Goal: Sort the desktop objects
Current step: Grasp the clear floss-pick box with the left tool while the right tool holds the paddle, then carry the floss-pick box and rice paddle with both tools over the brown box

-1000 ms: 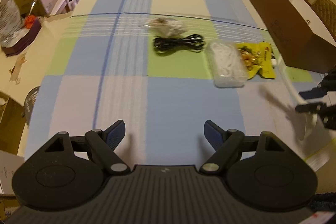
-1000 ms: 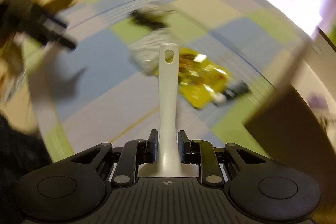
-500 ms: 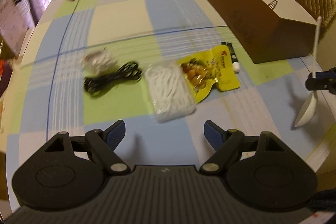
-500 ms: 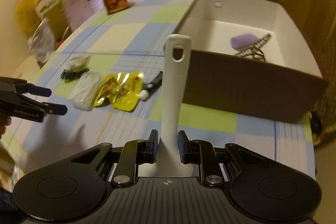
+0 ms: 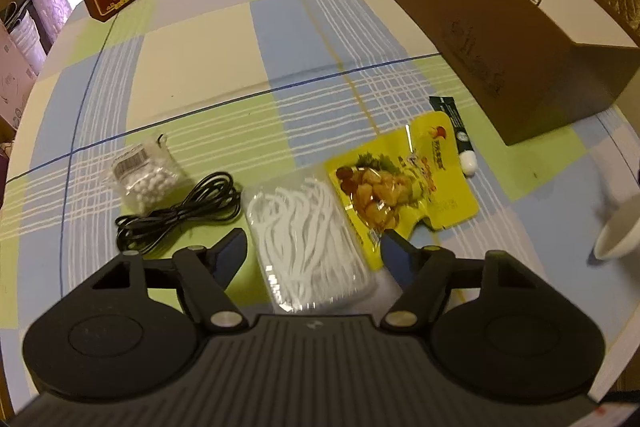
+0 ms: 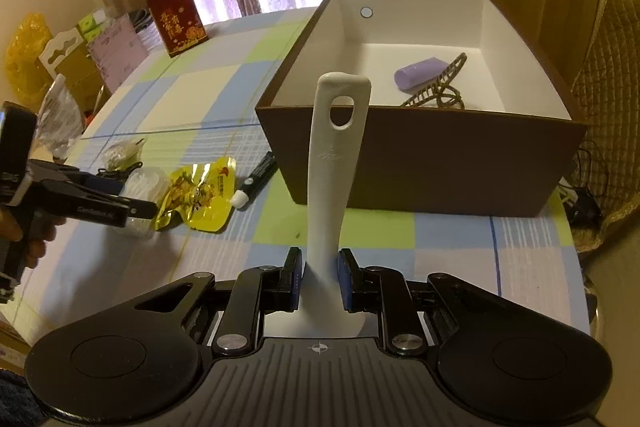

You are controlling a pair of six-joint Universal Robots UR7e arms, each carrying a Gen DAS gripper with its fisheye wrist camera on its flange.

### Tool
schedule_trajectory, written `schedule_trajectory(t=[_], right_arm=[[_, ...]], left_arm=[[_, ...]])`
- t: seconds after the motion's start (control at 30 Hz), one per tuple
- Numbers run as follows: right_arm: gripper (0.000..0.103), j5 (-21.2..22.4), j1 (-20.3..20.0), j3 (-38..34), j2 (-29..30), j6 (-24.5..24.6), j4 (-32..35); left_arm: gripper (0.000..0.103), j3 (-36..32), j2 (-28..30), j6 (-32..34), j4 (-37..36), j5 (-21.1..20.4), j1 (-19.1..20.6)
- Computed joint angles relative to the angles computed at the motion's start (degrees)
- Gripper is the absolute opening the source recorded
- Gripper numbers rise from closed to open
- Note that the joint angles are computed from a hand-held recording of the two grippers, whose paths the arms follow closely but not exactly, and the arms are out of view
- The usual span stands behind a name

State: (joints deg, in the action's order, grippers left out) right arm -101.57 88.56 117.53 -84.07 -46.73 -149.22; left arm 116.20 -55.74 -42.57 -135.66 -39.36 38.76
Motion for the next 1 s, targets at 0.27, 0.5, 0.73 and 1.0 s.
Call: schedule_trajectory(t=[0.27,0.5,0.73,1.0], right_arm=[[0.016,0.3,0.1,0.3,0.0,-0.4,-0.5],[0.014,1.2,0.3,0.5,-0.4,-0.9,-1.2],[0.014,2.0,0.6,0.5,-0.6,-1.6,-1.8],[0.014,2.9,0.6,0.2,-1.6,-2.4,-1.6]], left_arm=[[0.052,-0.4,0.0,-0.5,-0.3,-0.1,1.6],[0.051,1.6,-3.2,-4.1,2.3,0.8,-0.8],[0.051,2.2,-4.8,-5.4,3.7,1.7,-3.1],[0.051,1.8,-5.3,-4.9,4.0,2.3,-4.9]])
